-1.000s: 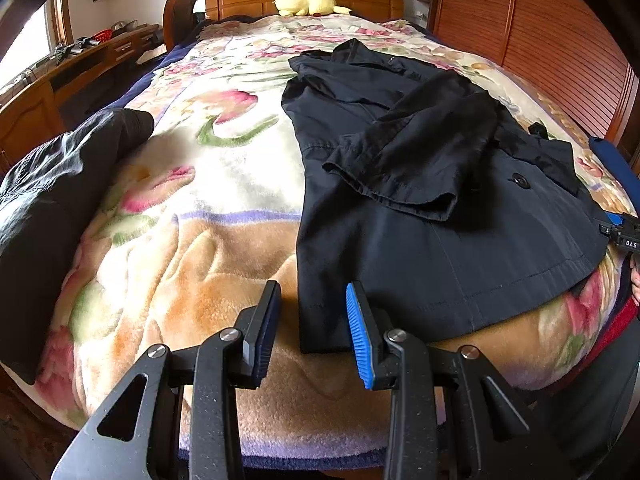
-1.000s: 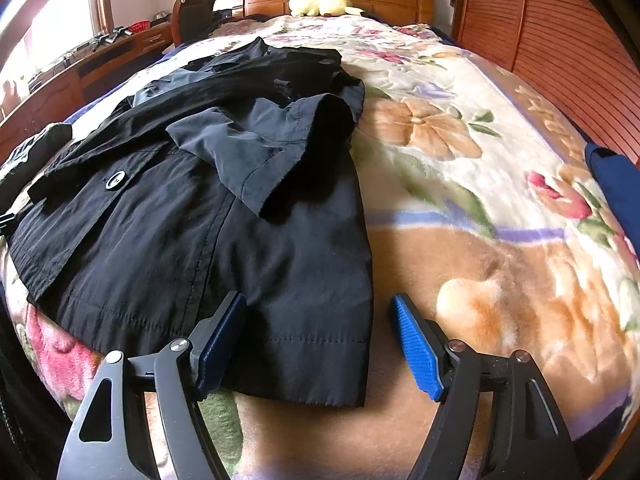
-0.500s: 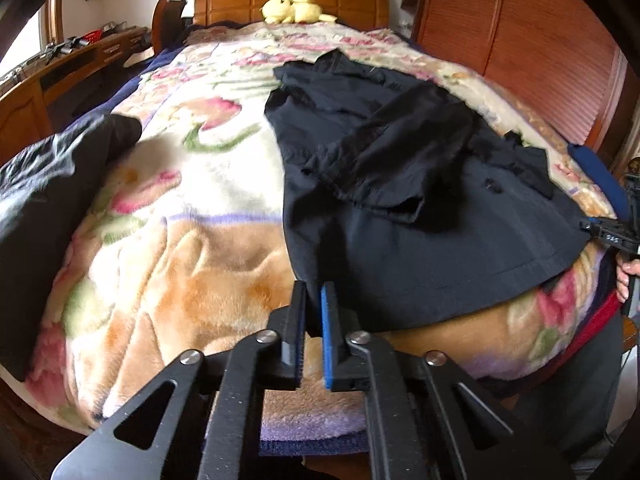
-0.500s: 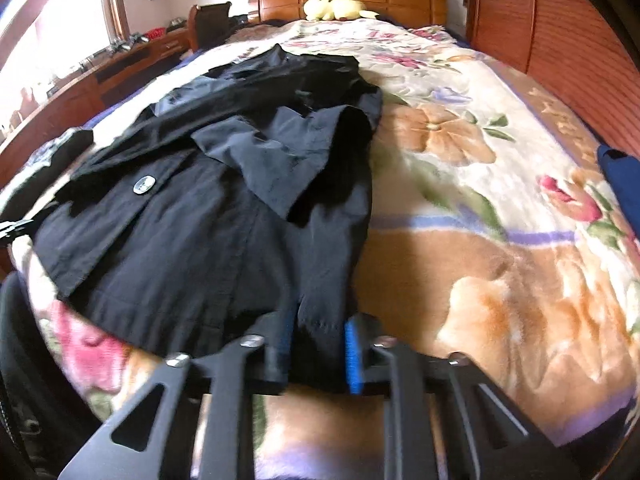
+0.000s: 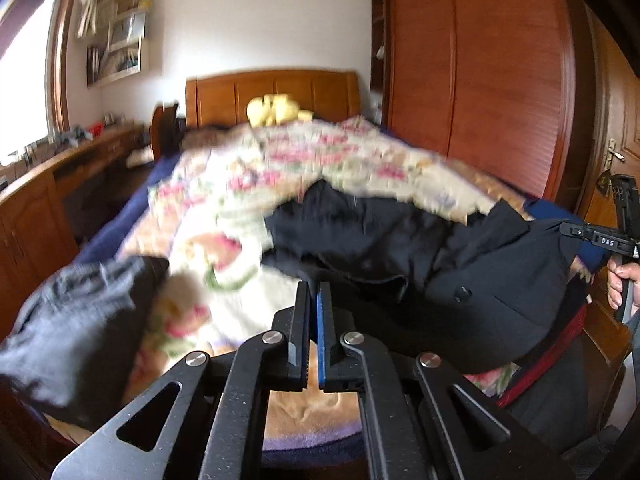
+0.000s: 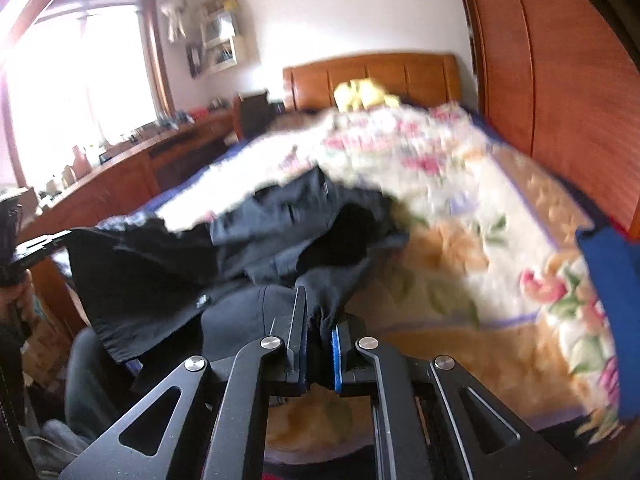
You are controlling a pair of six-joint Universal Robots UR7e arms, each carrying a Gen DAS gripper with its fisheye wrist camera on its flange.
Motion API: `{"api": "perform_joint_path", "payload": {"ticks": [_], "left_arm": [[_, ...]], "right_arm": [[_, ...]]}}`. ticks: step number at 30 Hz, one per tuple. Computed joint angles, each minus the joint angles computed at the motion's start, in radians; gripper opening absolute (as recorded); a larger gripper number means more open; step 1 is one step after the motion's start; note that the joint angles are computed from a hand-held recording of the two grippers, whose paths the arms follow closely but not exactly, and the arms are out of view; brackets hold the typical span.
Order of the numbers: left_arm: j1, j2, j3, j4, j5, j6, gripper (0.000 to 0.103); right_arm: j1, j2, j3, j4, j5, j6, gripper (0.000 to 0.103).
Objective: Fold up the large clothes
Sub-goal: 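Grasp the folded coat with both tools and lift it off the quilt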
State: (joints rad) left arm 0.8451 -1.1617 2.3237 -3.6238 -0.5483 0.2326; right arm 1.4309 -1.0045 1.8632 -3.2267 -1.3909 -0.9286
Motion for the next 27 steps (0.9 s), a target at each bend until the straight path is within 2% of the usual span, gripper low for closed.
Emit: {"api": "perform_joint_path", "payload": {"ticks": [10,13,16,19,22,27], "left_arm": [[-0.174,-0.09,0.035,-0.178,0.074,0.176,0.003],[-0.174,-0.101,0.015,-0.183,0.056,0.205,0.003],[-0.108,-0.059,-0.056,-0.193,0.019,0.26,0.003],[-0.008,-0.005,-0.146,-0.163,-0.04,0.276,0.003],[0.087,0.075,-0.257,-0.142,-0.071,0.302,0.003],[0.215,0.186,-0.465,-0.052,-0.111,0.325,0.003]], "right_arm": [[-0.023,-0.261,0.201,-0.054,0.194,-0.049,0.008],[-0.035,-0.307,0.223,-0.052,0.225,-0.066,0.008],[-0.031,-0.284,0.208,-0.083,0.195,-0.069,0.008],[-0.006,-0.193,0.137,-0.107,0.133,-0.064,0.008],[0.029,-0.069,0.016,-0.109,0.073,-0.058,0.008],[0.074,0.136,-0.235,-0.096,0.023,-0.024,0.008]]}}
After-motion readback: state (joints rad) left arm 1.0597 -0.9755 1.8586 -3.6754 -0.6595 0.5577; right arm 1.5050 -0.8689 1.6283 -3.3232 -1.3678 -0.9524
